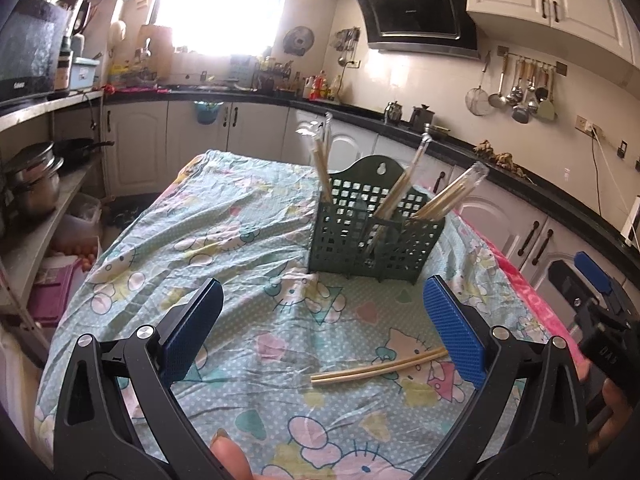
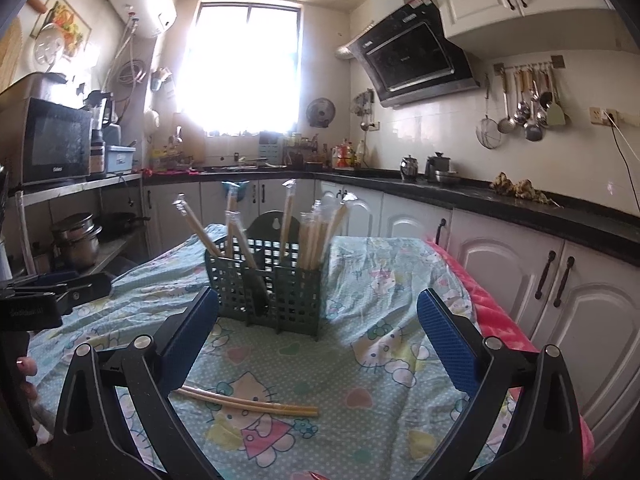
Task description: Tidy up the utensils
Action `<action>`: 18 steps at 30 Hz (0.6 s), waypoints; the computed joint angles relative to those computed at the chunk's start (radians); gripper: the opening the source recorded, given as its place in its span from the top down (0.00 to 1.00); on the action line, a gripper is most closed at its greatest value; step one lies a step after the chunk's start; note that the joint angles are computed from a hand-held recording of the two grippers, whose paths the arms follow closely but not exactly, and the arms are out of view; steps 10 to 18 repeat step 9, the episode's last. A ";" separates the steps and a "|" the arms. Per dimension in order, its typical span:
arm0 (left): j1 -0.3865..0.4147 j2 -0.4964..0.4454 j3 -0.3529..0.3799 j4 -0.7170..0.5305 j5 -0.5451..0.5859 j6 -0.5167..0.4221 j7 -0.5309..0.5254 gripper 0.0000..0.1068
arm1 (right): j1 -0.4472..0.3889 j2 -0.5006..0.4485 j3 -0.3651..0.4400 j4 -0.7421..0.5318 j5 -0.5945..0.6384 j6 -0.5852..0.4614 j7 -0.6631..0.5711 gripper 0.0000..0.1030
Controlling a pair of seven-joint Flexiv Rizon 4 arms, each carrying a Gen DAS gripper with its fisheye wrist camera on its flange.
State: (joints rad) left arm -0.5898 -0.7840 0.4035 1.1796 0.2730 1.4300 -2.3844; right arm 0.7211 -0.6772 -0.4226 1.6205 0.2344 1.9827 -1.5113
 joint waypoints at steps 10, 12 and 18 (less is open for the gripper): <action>0.164 -0.080 -0.068 -0.210 -0.036 -0.396 0.101 0.13 | -0.067 -0.123 -0.146 -0.205 -0.076 -0.389 0.183 0.06; 0.164 -0.080 -0.068 -0.210 -0.036 -0.396 0.101 0.13 | -0.067 -0.123 -0.146 -0.205 -0.076 -0.389 0.183 0.06; 0.164 -0.080 -0.068 -0.210 -0.036 -0.396 0.101 0.13 | -0.067 -0.123 -0.146 -0.205 -0.076 -0.389 0.183 0.06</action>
